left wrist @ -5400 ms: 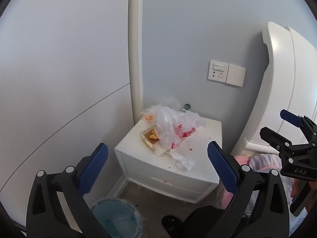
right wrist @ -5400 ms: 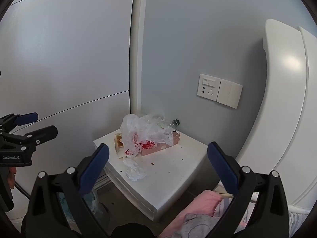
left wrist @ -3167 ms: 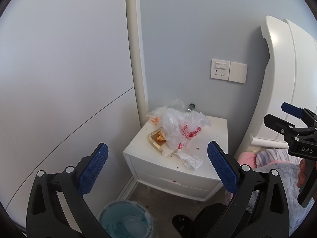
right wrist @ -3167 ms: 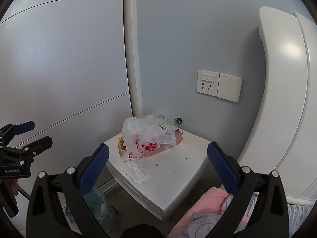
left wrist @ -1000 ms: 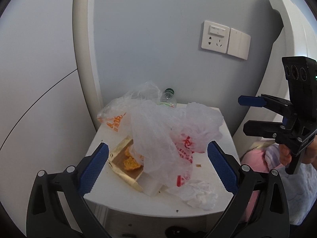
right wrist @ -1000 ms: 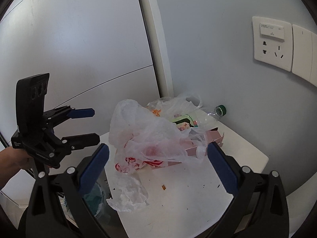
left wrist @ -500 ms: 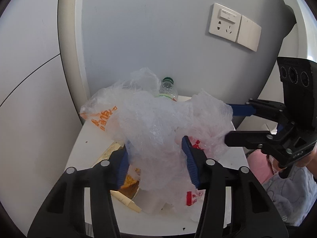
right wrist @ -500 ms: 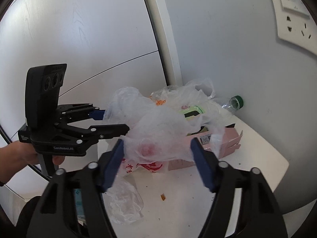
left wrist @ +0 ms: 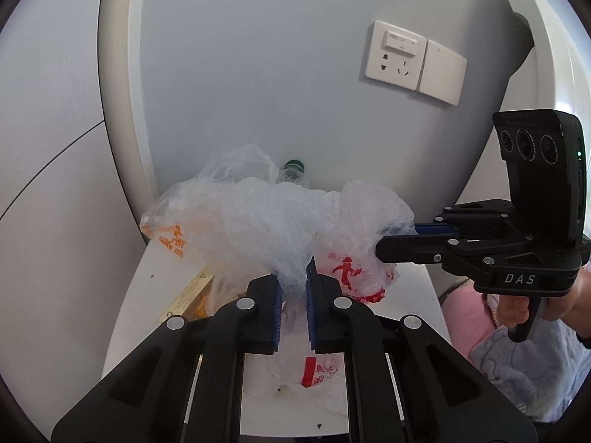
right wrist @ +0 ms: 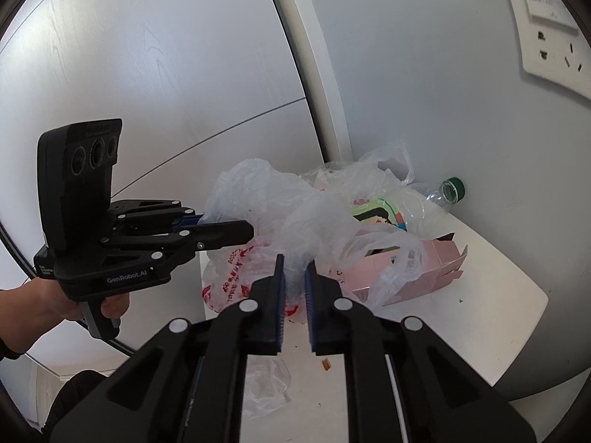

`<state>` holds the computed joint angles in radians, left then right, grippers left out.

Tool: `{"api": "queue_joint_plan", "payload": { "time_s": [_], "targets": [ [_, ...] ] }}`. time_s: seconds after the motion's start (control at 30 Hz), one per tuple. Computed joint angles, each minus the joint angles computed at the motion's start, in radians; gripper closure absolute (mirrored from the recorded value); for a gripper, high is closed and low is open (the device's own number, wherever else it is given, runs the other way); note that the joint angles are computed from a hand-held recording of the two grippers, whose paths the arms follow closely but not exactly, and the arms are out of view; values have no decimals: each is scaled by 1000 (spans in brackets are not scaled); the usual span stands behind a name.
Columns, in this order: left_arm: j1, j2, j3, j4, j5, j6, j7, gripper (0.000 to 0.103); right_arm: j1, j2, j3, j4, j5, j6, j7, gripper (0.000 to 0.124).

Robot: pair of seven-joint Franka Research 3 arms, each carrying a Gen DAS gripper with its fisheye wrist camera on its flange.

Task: Collect trash
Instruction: 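Lift the white plastic bag with the right gripper over the teal bin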

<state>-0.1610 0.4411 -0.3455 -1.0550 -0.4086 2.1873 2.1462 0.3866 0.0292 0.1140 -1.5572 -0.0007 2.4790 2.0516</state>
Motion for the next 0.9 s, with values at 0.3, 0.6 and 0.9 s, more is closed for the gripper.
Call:
{"api": "queue_joint_plan", "payload": {
  "time_s": [0.3, 0.6, 0.9],
  "targets": [
    [23, -156, 12, -132, -58, 21, 16, 94, 21, -24, 18, 53, -74, -52, 50, 112],
    [15, -345, 73, -323, -121, 59, 41, 94, 55, -47, 52, 87, -164, -105, 128, 112],
    [-3, -524, 164, -508, -165, 85, 64, 94, 118, 5, 79, 185, -218, -151, 141, 112]
  ]
}}
